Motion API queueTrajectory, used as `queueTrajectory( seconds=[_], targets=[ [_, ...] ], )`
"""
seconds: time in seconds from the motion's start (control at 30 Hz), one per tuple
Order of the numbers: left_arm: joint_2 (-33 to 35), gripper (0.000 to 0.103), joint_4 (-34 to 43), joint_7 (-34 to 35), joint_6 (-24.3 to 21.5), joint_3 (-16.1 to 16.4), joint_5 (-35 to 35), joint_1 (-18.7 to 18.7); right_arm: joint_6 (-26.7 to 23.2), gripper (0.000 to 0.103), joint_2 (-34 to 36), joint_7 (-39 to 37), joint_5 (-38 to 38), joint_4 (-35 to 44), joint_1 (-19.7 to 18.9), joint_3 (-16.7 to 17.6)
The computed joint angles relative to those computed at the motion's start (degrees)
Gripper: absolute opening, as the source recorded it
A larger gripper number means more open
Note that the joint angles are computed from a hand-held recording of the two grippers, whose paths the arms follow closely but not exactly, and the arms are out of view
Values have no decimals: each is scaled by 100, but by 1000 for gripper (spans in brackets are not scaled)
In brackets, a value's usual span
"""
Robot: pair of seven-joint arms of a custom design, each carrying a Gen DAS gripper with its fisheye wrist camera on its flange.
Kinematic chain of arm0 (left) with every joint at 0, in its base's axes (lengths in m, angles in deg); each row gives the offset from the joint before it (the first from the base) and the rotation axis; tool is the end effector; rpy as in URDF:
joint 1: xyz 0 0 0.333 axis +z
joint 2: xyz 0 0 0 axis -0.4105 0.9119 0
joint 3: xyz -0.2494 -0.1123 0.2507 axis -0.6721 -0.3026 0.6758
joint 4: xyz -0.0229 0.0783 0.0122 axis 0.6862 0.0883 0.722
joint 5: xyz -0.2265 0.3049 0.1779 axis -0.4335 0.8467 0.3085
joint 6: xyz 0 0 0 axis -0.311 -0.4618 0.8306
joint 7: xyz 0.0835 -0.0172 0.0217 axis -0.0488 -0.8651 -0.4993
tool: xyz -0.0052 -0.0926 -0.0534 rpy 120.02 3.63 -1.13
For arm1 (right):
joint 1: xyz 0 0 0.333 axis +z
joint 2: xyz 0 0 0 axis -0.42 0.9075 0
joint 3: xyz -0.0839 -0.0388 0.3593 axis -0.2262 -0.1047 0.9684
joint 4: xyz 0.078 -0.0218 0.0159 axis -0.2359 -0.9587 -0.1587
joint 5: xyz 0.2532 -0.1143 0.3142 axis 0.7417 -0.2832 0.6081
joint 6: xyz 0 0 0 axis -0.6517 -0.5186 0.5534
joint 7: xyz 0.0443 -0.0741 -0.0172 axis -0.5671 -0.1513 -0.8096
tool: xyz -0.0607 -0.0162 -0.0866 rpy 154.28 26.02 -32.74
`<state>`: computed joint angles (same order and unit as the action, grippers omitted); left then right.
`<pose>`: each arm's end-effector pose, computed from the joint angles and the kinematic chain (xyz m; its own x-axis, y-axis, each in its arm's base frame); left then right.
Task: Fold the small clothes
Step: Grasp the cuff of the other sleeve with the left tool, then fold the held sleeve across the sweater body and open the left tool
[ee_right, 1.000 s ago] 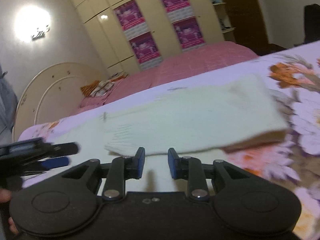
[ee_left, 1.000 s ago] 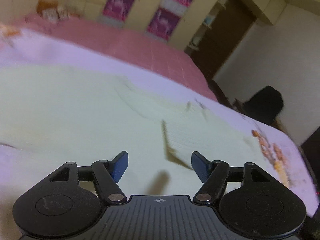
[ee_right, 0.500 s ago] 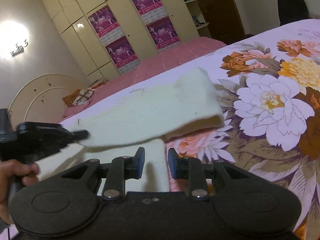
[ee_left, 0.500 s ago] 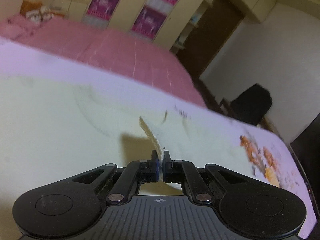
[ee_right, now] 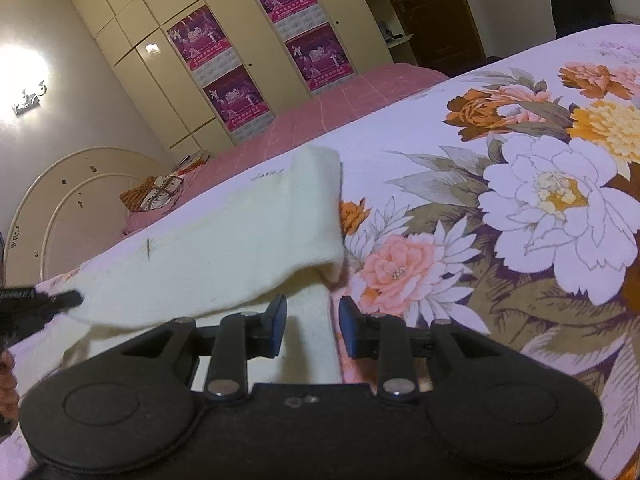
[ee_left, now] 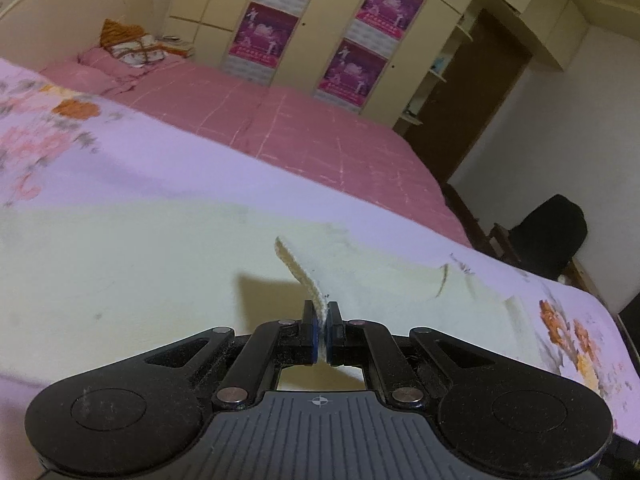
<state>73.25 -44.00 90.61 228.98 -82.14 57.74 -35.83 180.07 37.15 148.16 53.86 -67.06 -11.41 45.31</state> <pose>0.6554 -0.1495 0.3430 0.1324 -0.9041 0.4062 -0.6094 -0.3974 -0.6861 0.5833 0.2024 0.3304 0.0496 -0.9017 -0.4295 -0.6244 0.3076 -0.7180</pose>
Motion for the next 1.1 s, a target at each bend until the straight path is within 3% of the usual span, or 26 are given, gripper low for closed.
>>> queueTrajectory(
  seconds=[0.27,0.47,0.73,0.83,1.1],
  targets=[
    [-113,3,-516,-287,351,-247,167,413,-138,30,-2,-199,210,81,121,-100],
    [-85,3,-596,-368,360,-227,206,509,-74,30,-23,-178,229,19,61,-76],
    [9,3,-519,-250,189,-18,75,280,159,27,124,-61,127,208,14,-60],
    [38,3,-497,-192,179,48,-11,194,-308,16,230,-308,346,453,204,-225],
    [85,4,-500,-74,276,82,-114,124,-423,16,274,-362,91,487,-74,3]
  ],
)
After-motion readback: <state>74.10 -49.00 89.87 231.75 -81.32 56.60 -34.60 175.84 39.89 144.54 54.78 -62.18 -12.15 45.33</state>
